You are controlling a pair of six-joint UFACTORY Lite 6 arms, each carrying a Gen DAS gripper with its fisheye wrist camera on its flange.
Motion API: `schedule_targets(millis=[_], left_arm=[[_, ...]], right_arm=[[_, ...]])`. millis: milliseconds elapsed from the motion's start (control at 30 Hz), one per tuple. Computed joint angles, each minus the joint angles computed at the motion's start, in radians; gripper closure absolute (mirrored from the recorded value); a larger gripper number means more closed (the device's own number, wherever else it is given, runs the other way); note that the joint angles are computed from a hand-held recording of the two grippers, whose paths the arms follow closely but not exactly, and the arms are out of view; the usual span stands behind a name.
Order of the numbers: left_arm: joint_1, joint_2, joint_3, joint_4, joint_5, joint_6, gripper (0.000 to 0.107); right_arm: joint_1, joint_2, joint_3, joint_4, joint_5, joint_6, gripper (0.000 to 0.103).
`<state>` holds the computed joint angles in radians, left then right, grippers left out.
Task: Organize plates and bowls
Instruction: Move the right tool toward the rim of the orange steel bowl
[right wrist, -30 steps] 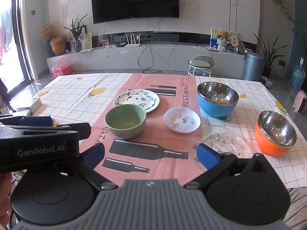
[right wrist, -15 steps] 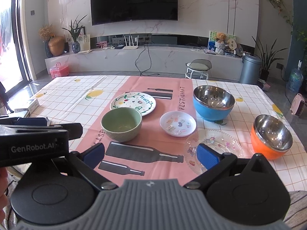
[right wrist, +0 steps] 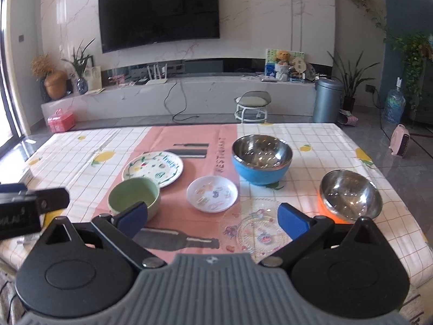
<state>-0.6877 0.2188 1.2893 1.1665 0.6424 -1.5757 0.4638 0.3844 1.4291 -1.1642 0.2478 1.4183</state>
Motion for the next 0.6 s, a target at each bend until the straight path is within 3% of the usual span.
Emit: schedule_targets(millis=[300, 600], left_arm=[[-0.056, 0.163, 0.296, -0.056, 0.125, 0.265, 0.021], [-0.059, 0.387, 0.654, -0.144, 0.112, 0.542, 0.021]], right_arm=[[-0.127, -0.031, 0.156, 0.199, 0.028, -0.235, 0.003], [-0.282, 0.033, 0.303, 0.271, 0.039, -0.314, 0.003]])
